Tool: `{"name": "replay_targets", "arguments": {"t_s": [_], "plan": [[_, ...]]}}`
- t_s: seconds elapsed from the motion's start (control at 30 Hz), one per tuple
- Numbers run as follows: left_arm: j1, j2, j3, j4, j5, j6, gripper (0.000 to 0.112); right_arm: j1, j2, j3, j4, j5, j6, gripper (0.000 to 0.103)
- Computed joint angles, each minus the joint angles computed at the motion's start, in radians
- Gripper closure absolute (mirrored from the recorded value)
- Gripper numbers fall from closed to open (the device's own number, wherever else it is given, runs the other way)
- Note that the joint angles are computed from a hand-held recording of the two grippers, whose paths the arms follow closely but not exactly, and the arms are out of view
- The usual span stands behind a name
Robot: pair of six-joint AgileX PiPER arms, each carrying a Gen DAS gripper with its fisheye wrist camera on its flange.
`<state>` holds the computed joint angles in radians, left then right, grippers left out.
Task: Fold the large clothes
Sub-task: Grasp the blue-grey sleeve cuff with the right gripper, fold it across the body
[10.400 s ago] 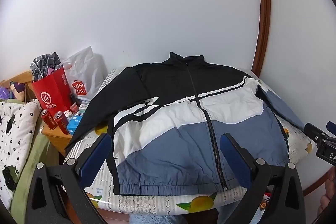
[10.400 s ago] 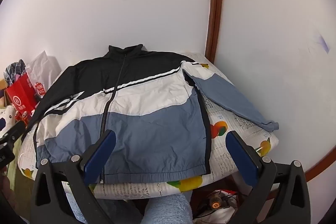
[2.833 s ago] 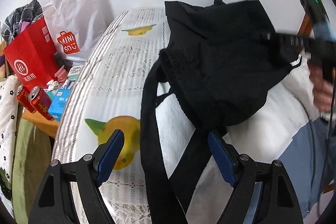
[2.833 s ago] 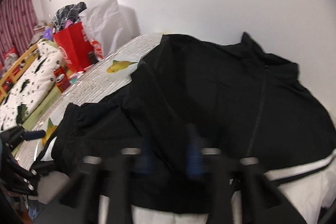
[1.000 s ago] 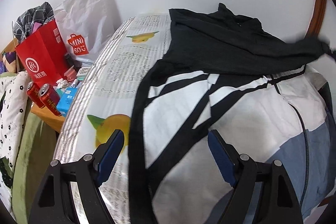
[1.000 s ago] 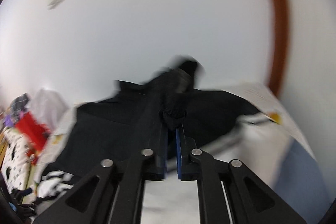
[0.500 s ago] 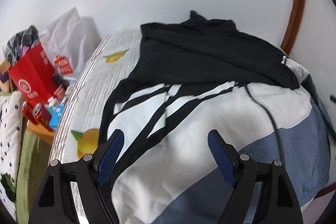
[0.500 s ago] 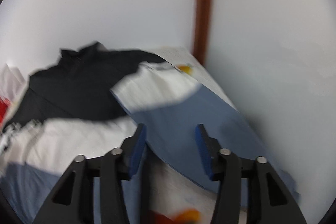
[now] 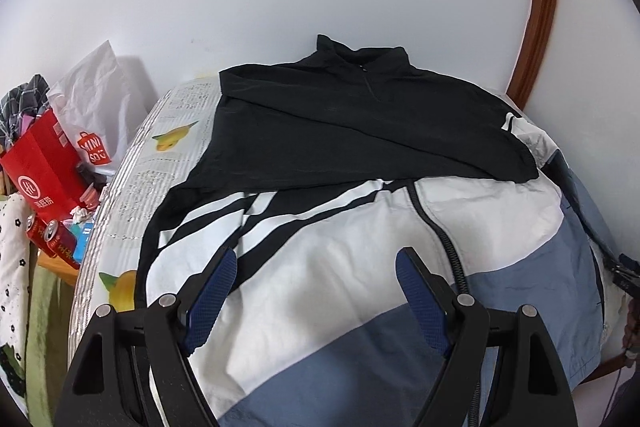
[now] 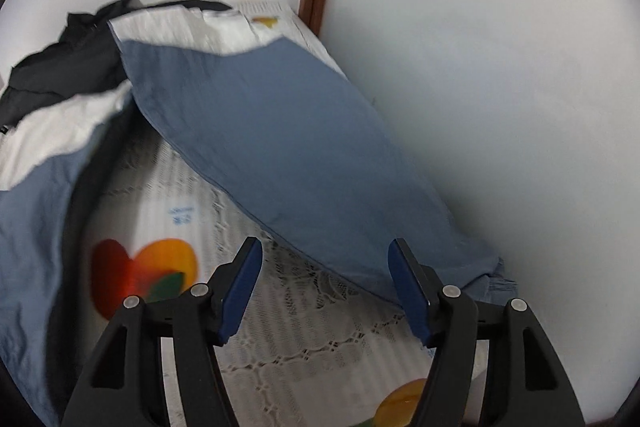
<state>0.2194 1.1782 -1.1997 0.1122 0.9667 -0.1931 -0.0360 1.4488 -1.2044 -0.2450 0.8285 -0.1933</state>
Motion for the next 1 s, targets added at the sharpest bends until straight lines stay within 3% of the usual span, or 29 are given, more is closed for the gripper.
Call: {"name": "replay_targets", "arguments": {"t_s": [0.13,0.2,0.27,0.3,0.5,0.7,0.83,1.0], "plan": [[-0.024,0.005,-0.008,0.032,0.019,-0.027,0.032,-0.013,0.021,0.018,0.003,-0.064,0.032,0.039],[-0.017,0.006,-0.005,0.051,0.024,-0.041,0.032,-0.013,0.049,-0.011,0.013,-0.06,0.06,0.047],[0.007,0.0,0.008,0.047,0.025,-0.026,0.032,-0.008,0.078,-0.035,0.004,-0.057,0.084,0.086],[0.024,-0.005,0.019,0.045,0.023,-0.012,0.032,-0.001,0.088,-0.048,-0.005,-0.049,0.092,0.094],[0.22,-0.029,0.095,-0.023,-0.012,0.123,0.032,0.071,0.047,-0.09,-0.109,-0.075,0.196,0.099],[0.435,0.023,0.115,-0.168,-0.002,0.33,0.033,0.212,0.066,-0.263,-0.153,-0.017,0.272,0.101],[0.517,0.043,0.129,-0.232,-0.025,0.411,0.033,0.358,0.147,-0.43,-0.212,0.042,0.344,0.101],[0.578,0.074,0.142,-0.293,-0.055,0.508,0.032,0.541,0.353,-0.748,-0.192,0.116,0.38,0.101]]}}
